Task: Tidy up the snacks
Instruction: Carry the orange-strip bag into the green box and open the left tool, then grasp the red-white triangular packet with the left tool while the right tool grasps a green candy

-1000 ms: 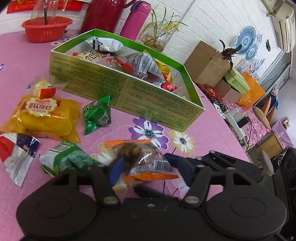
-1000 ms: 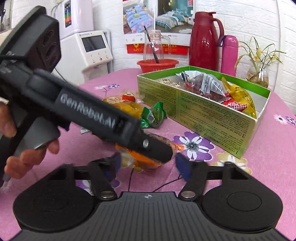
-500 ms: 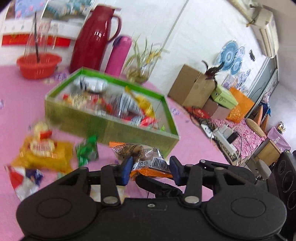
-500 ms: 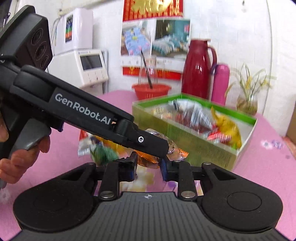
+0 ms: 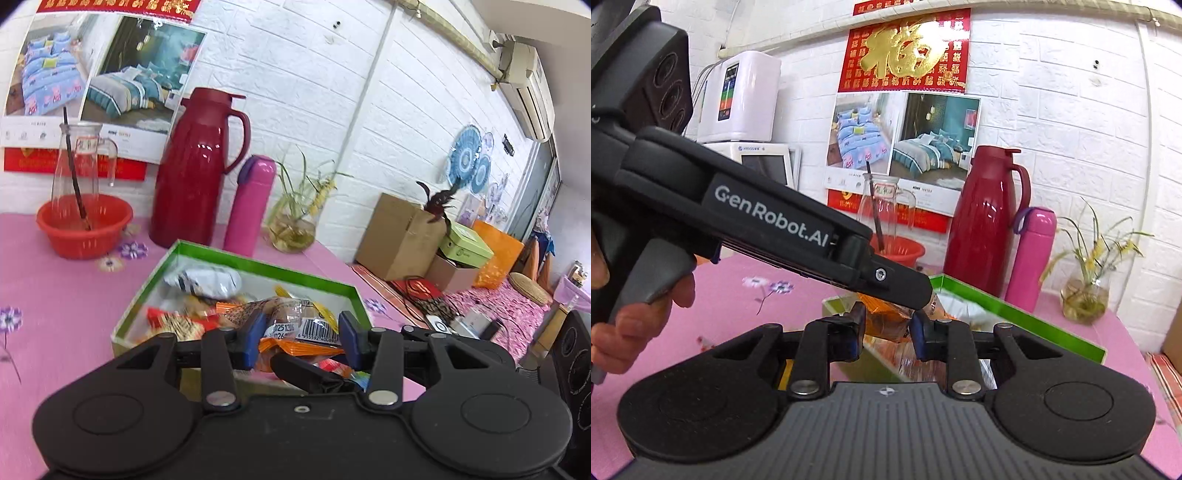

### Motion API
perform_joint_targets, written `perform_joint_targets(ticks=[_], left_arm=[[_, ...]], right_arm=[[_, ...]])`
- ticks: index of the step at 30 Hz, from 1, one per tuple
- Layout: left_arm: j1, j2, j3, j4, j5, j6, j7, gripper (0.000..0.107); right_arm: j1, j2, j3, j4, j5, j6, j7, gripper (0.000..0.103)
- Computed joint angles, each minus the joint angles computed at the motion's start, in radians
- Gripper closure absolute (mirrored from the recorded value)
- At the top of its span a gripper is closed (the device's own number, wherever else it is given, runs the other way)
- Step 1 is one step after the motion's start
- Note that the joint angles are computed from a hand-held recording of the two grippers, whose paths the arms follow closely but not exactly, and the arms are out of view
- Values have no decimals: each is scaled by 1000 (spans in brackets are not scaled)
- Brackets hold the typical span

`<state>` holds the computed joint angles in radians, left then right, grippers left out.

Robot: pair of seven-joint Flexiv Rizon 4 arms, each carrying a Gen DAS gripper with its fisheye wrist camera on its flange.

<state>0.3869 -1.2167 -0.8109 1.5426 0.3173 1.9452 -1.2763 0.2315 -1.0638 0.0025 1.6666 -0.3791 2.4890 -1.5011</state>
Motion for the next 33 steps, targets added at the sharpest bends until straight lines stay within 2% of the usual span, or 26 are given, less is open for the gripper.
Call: perform_joint_targets(ticks=[6,7,8,9,10,11,13,14,18,22,24,26,29,33], left_arm=[[-12,-81,-40,-130,-36,-81,66,96],[-26,-85,-26,-150,-62,-89,74,90],[-44,-83,-1,-165,-95,-88,72,68],[-64,-78,31,-175,-133,-82,60,34],[-72,-80,45,-178,-153,-70,49,26],[-68,-87,43,-181,-157,-69,43,23],[-55,-93,35,-179,-161,-85,37,23],[-58,-90,42,-177,-172,-82,30,23],[-45,-76,43,-144,-173,-69,9,23],[-25,-36,49,-74,-152,-43,-17,19],[-10,-9,51,-24,-138,-19,-41,9],[-17,40,90,34,-140,21,-83,8],[-57,130,185,119,-168,64,-158,8],[-44,175,216,217,-117,115,-230,8]], right_arm=[[5,-72,-3,-143,-6,-68,36,58],[5,-88,-5,-171,-12,-88,43,54],[11,-100,-12,-193,-5,-112,46,49],[24,-106,-25,-211,16,-146,41,38],[46,-107,-44,-216,55,-171,25,30],[58,-112,-56,-219,80,-177,9,26],[61,-119,-57,-213,91,-154,-16,10],[57,-116,-54,-205,84,-155,-20,8],[47,-98,-38,-177,82,-153,-26,7],[37,-69,-25,-120,73,-101,-36,1],[40,-52,-26,-83,80,-65,-53,0],[36,-29,-19,-33,75,-28,-63,0],[31,6,-8,46,61,14,-76,0],[27,47,4,150,39,45,-94,0]])
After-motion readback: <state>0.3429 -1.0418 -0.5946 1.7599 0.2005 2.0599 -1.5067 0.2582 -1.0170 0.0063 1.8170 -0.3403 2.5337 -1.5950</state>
